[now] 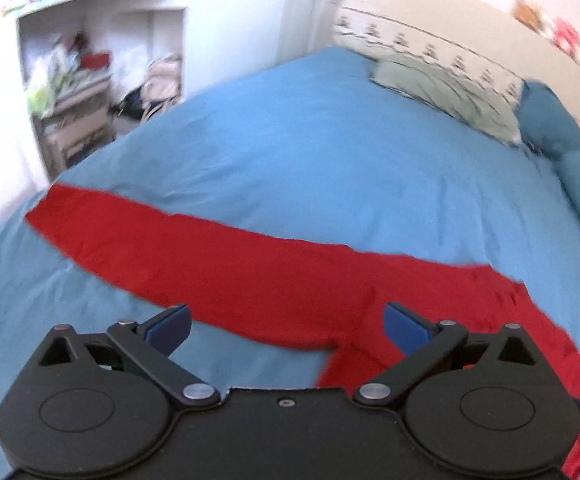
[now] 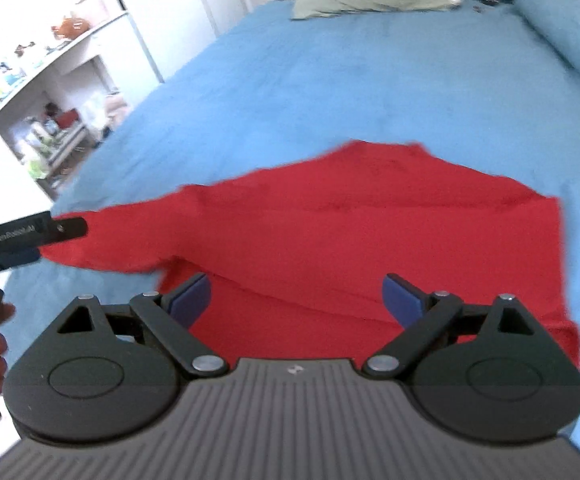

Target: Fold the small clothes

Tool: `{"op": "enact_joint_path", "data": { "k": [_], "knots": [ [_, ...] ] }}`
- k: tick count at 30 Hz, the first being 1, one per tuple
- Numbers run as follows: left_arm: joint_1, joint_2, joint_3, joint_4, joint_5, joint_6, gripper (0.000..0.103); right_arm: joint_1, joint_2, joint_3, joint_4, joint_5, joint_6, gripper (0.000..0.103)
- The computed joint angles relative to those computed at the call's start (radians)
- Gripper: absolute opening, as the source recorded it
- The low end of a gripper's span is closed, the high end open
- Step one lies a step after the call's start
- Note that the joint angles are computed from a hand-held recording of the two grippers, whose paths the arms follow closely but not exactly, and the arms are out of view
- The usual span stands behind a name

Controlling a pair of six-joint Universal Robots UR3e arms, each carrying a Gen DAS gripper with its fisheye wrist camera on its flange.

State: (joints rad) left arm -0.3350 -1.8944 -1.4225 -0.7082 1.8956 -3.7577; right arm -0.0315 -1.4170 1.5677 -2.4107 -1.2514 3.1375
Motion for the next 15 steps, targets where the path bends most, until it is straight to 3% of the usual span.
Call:
{"op": "enact_joint_path", "data": {
  "k": [5, 7, 14, 15],
  "knots": [
    [0.226, 0.157, -0.263, 0.147, -0.146, 0.015, 0.103, 0.185, 0.181, -0.243, 0.052, -0.101, 0.08, 0.103],
    [0.32, 0.164, -0.322, 0.197, -0.198, 0.065, 0.102, 0.243, 0.255, -0.348, 0.107, -0.125, 0.122, 0.103],
    [0.609, 0.136, -0.47, 0.352, -0.361, 0.232, 0.096, 0.425, 0.422, -0.471, 0.116, -0.299, 0.35, 0.103],
    [0.632, 0.119, -0.473, 0.366, -0.368, 0.248, 0.091, 0.439, 0.439, -0.483, 0.124, -0.316, 0.387, 0.103]
  ]
}}
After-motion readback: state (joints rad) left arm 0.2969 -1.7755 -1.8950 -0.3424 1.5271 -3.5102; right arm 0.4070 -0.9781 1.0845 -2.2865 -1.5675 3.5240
